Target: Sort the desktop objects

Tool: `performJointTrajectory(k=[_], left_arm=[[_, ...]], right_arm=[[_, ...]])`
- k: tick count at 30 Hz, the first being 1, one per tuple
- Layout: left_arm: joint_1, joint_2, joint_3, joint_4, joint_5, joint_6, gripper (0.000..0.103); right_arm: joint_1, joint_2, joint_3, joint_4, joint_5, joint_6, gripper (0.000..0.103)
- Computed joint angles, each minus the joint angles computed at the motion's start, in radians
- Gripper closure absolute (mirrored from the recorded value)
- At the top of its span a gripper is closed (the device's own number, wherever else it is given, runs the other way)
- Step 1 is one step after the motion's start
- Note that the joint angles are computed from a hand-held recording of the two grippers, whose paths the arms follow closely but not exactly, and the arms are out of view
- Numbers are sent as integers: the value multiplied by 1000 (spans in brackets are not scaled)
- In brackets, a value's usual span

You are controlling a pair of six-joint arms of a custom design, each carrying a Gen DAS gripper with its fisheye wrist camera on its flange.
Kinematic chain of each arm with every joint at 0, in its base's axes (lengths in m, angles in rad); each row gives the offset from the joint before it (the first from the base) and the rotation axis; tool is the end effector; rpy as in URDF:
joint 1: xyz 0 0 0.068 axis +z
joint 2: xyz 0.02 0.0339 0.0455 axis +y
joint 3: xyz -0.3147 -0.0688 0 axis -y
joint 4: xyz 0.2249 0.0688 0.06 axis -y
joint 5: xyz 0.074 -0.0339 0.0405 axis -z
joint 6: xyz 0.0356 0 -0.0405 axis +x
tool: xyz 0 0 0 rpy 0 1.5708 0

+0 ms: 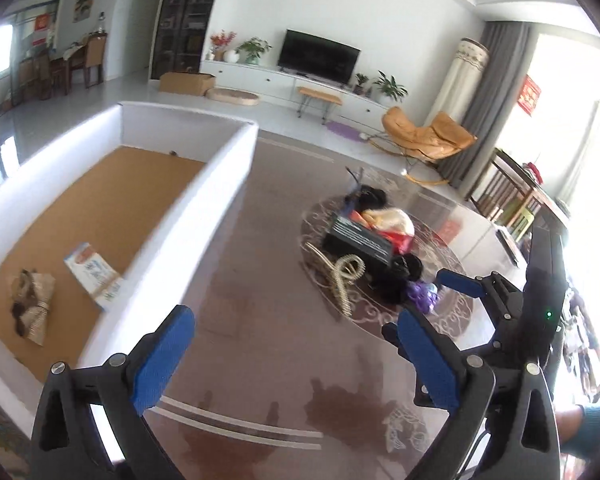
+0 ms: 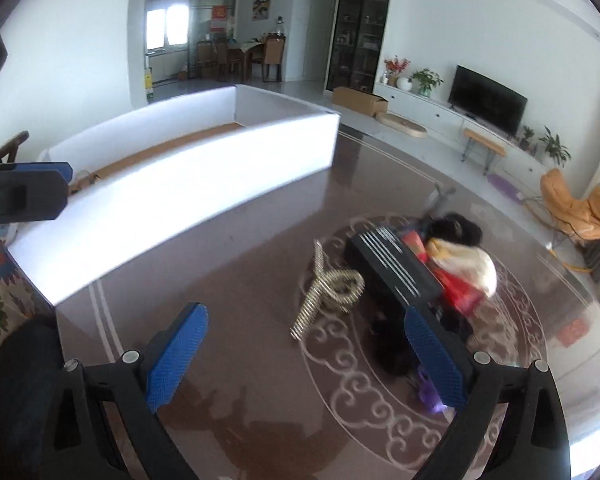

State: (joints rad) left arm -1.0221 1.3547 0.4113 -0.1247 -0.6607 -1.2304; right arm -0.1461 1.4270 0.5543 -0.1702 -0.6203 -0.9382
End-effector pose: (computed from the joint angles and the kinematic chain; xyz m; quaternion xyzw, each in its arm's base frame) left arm 0.1137 -0.1442 0.1846 -0.1755 0.9029 -0.0773 0.3848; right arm 0.2180 -0.0112 0.2023 -0.4281 0.8174 0.1242 0.3648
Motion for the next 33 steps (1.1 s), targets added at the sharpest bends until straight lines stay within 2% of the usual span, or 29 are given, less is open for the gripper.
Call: performJointTrajectory(k=[1,3,4,8,9,10,12,17,33], left_arm=[[13,103,-3,109,48,17,0],[35,302,22,253,126,25,0],[39,389,47,289,147,25,0],[16,620,168,265,165,0,0],[-4,646,201,220,106,5,0],[-3,671,229,183,94,22,0],[1,688,254,145,89,45,0],[46,675,247,157,92,70,0],[45,685,263,151,80,60,0]], right_arm=[[-99,54,-1,2,-9,-64,4],[-253,167,19,8,2,-156,4],[-309,215,31,13,14,-182,4],[-437,336,57,59,32,-204,4],[-445,351,55,78,33,-190,4],[-447,359,54,88,44,-177,4],[-457,360,49,90,37,-165,4],[-421,371,51,101,70,-103,0],[-419,373,50,105,71,-100,0]])
